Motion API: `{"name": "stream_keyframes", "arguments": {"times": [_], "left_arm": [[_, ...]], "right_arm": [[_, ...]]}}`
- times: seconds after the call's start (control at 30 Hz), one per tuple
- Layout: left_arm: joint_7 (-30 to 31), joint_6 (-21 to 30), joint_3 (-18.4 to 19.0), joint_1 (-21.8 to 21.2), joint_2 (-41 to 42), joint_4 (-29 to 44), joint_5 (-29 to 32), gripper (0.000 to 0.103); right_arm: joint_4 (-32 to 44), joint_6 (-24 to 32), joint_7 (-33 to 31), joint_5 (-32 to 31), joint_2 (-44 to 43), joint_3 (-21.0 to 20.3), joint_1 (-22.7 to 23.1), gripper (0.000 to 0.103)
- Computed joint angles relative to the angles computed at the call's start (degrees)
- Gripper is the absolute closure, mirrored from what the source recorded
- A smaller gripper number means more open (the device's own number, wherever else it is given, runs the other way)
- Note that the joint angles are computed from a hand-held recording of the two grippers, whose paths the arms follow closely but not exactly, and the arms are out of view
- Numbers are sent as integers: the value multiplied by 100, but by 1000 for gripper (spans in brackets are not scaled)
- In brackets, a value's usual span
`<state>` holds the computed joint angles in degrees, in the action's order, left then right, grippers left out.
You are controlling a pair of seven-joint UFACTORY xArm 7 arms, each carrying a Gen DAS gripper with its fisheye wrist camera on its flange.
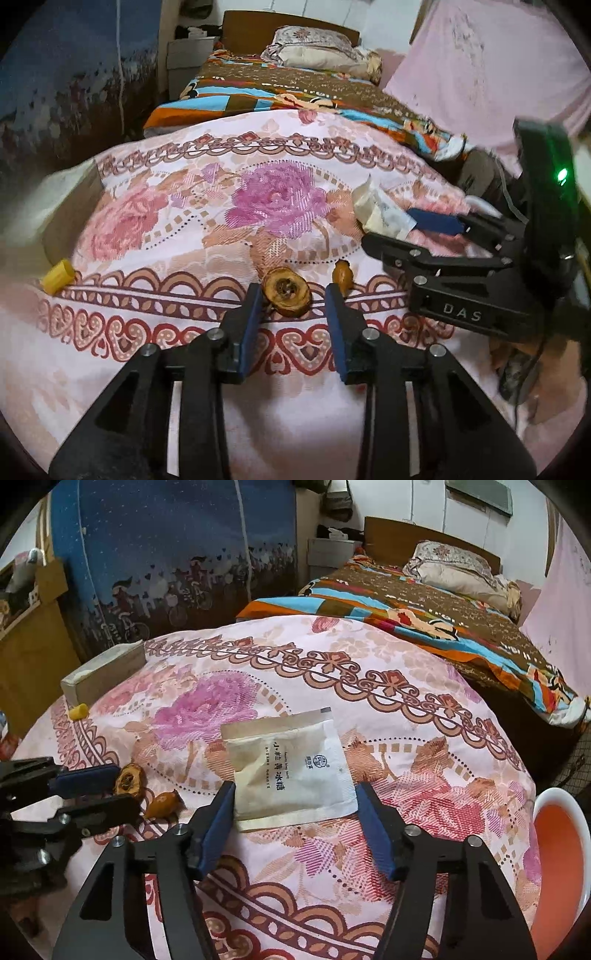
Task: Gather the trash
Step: 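Close the left gripper on the brown ring while the right closes on the white sachet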
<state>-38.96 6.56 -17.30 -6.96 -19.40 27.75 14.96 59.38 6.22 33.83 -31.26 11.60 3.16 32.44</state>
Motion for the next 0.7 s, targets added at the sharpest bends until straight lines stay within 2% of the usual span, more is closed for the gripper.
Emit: {"name": "stream_keyframes", "arguments": {"times": [0.1, 0.27, 0.43, 0.53, 0.7], "left_arm": [[-141, 203, -215, 211, 66, 135, 274, 86], [-199, 235, -62, 112, 112, 166, 357, 90], [-487, 157, -271, 306, -28, 100, 631, 91], [-664, 5, -394, 455, -164, 6, 728, 91], [-838, -164, -655, 717, -379, -93, 798, 91]], "right_arm": [[-20, -69, -47, 29, -4, 28, -28, 45], [-80, -204, -193, 179, -22, 22, -30, 48], [-157, -376, -232, 248, -61, -12, -2, 54], [-276, -583, -834, 860, -84, 431, -388, 61], [-326, -689, -1158, 1260, -104, 345, -273, 62]]}}
